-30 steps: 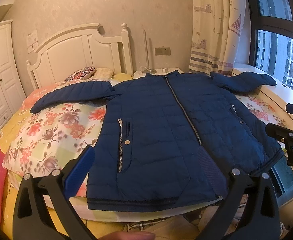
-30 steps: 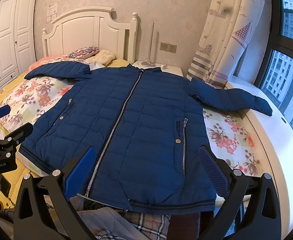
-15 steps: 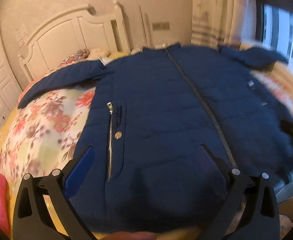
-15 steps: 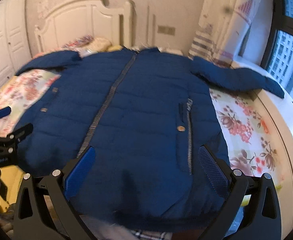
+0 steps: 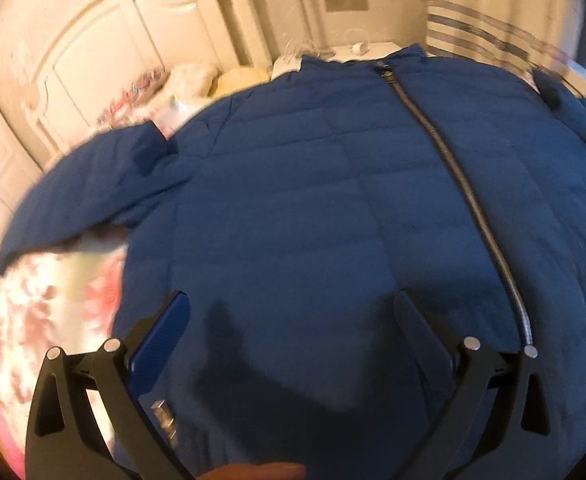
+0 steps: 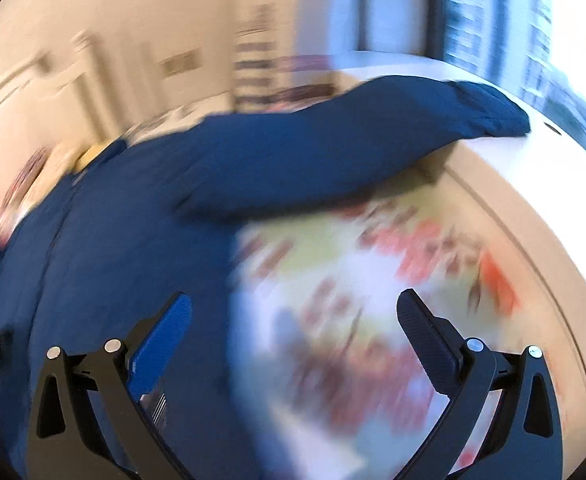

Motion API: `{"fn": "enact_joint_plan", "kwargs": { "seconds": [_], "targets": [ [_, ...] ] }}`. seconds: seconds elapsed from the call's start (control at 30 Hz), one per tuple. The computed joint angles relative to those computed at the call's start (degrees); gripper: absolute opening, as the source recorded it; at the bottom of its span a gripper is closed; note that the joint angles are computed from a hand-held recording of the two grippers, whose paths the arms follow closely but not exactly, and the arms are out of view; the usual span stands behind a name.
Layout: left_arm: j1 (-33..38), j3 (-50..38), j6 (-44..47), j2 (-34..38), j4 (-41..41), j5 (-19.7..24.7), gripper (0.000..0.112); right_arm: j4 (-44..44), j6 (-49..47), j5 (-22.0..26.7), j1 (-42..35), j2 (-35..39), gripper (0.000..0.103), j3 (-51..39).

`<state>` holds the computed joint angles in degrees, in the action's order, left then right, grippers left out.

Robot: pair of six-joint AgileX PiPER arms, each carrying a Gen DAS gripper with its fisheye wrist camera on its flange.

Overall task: Fold large clothes
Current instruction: 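Grasp the jacket sleeve with the right tool and lift it across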

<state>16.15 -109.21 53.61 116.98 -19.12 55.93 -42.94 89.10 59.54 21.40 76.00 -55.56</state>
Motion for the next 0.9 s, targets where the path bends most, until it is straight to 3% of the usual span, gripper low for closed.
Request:
{"fn": "enact_joint_plan", "kwargs": {
  "seconds": [0.13, 0.27, 0.4, 0.47, 0.57, 0.63, 0.77, 0.9],
  "targets": [
    [1.60, -8.46, -0.79, 6.20, -4.36, 6.33, 0.101, 2.12, -3.84, -10.97, -15.98, 2.26, 0.099, -0.16],
    [3.38, -10.75, 0.39, 8.50, -8.86, 8.98, 0.101, 1.90, -5.29, -12.84, -23.29, 6.70, 0.099, -3.13],
    [3.00, -9.00, 0.61, 7.60, -8.70, 7.74, 0.101, -0.56, -2.03, -14.36, -26.50, 8.42, 0.099, -3.77],
    [3.16, -9.77, 0.48, 8.07, -8.94, 8.43, 0.101, -4.59, 1.31, -15.40, -25.84, 8.42, 0.088, -3.09],
    [3.56, -8.53, 1.16, 7.32, -9.22, 8.18, 0.101, -9.61, 2.16, -12.30, -21.54, 8.76, 0.041, -3.38],
    [3.57, -8.56, 1.19, 7.33, -9.22, 8.15, 0.101, -15.51, 6.08, -7.96, -16.32, 7.88, 0.021, -3.17],
    [3.50, -7.90, 1.45, 6.98, -9.10, 7.53, 0.101, -22.34, 4.10, 0.22, -6.80, 10.48, 0.019, -10.89],
    [3.47, -7.47, 1.58, 6.75, -9.09, 7.23, 0.101, -20.13, -11.37, -0.25, 1.40, 19.53, 0.019, -25.08]
  ]
}}
